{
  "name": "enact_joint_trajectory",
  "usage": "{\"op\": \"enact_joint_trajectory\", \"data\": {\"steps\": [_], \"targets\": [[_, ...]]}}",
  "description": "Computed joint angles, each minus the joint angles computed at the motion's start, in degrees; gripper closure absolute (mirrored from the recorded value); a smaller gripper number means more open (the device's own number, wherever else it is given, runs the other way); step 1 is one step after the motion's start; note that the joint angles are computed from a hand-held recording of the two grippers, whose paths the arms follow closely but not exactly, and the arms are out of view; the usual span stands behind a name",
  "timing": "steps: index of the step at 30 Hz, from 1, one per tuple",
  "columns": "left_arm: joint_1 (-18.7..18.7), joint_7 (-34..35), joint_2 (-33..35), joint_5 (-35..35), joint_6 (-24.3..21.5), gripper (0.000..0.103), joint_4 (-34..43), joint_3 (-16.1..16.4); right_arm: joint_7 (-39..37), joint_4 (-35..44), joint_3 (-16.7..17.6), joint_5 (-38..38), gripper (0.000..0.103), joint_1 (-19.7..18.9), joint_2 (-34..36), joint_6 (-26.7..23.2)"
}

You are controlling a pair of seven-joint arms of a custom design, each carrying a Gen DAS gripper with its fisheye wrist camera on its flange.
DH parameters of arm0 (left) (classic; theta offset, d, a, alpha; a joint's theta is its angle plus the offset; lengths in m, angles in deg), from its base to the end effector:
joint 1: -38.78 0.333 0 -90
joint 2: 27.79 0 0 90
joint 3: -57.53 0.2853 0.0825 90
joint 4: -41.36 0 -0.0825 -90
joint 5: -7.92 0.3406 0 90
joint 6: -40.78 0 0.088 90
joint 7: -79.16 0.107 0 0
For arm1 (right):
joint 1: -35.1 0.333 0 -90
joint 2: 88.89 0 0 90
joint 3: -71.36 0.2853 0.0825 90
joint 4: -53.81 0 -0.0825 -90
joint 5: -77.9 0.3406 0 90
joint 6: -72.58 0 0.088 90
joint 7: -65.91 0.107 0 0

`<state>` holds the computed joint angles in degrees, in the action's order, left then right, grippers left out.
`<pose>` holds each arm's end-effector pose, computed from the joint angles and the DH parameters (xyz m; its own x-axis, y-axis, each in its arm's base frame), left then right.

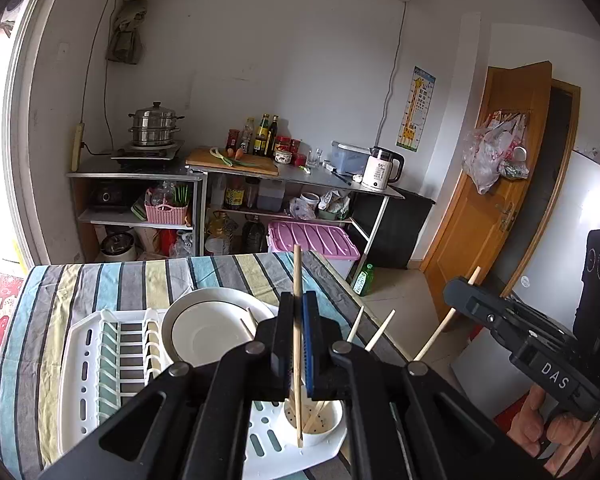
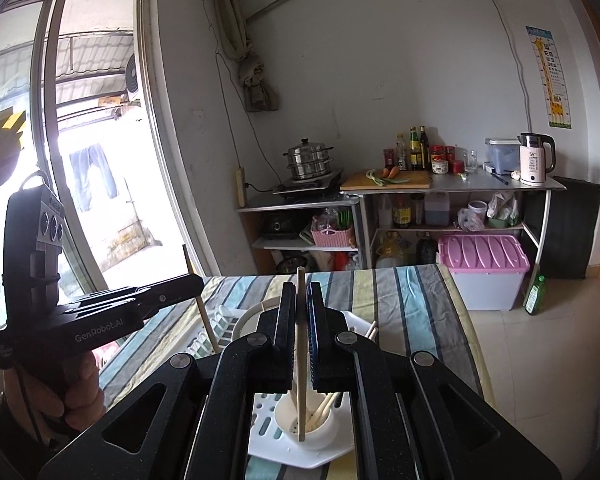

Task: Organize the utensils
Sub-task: 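Lower the chopsticks into the white cup and open both tools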

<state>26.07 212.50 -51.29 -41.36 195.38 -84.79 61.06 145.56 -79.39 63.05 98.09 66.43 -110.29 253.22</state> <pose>0.4477 -0.0416 0.6244 -0.4060 -0.8842 0.2310 -0.5175 0.0141 -0.8556 0.4308 0.1383 0.6136 0.3300 -0.9205 -0.2094 -0.4166 0.0571 -0.9073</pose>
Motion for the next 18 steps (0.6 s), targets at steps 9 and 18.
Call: {"op": "enact_joint_trajectory", "data": {"steps": [9,18], "targets": [[0.53,2.43,6.31,-4.66,0.42,0.098,2.86,-1.26,-4.77,3.16,-4.42,5.59,0.098,4.68,5.26,0.46],[3.43,1.07,9.3,-3.88,0.37,0.098,2.39,-3.8,-10.94,3.25,-3.0,13.51,0.098,2.98,7.75,-1.6]]}}
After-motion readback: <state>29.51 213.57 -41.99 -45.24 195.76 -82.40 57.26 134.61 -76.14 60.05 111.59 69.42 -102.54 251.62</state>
